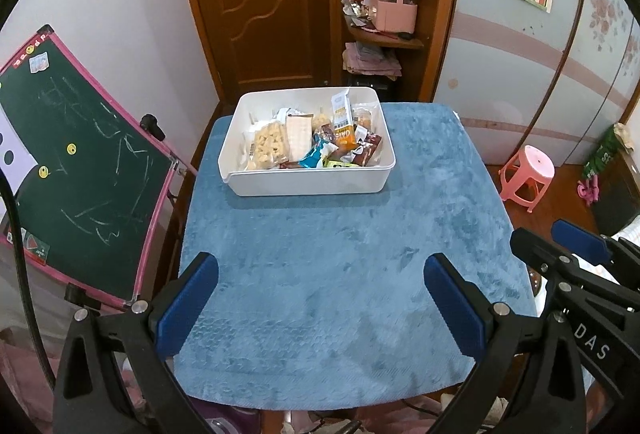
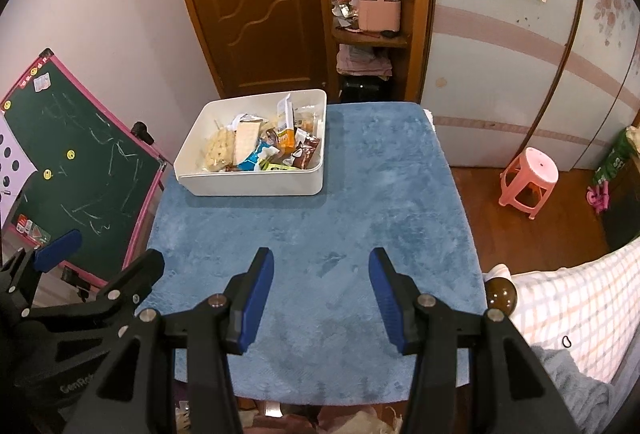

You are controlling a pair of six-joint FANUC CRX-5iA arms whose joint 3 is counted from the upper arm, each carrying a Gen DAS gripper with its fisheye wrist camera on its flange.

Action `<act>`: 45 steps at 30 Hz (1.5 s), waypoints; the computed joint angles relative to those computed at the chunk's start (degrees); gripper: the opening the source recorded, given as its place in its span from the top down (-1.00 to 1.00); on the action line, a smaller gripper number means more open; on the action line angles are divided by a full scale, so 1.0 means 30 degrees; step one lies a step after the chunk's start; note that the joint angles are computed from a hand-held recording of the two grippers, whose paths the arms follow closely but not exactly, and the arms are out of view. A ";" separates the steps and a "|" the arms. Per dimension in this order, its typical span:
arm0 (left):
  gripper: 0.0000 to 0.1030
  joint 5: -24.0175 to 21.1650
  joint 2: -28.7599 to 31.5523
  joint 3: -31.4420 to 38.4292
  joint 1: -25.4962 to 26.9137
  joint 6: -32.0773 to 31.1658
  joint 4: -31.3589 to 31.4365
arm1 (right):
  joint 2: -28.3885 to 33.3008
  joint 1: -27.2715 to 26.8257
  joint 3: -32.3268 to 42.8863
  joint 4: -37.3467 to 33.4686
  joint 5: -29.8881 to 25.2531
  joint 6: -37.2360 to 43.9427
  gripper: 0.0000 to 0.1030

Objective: Organize snacks

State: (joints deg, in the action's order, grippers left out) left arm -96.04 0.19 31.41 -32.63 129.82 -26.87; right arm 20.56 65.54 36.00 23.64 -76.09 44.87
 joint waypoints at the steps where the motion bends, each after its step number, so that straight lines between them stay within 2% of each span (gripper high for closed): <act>1: -0.98 0.0033 0.0026 0.0027 0.0029 -0.0015 0.0042 | 0.0023 -0.0049 0.0042 -0.0039 -0.0001 0.0025 0.02; 16: -0.98 0.0100 0.0387 0.0152 0.0390 0.0201 0.0548 | 0.0744 -0.0399 0.1212 -0.0544 -0.0387 0.0806 0.02; 45: -0.98 0.0209 0.0215 -0.0393 0.0496 0.0185 0.0822 | 0.0284 -0.0459 0.0139 -0.0889 0.0124 0.0392 0.02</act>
State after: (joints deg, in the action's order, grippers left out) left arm -95.42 0.84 30.23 -31.14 130.38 -24.40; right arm 21.41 64.16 36.42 20.98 -75.72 46.04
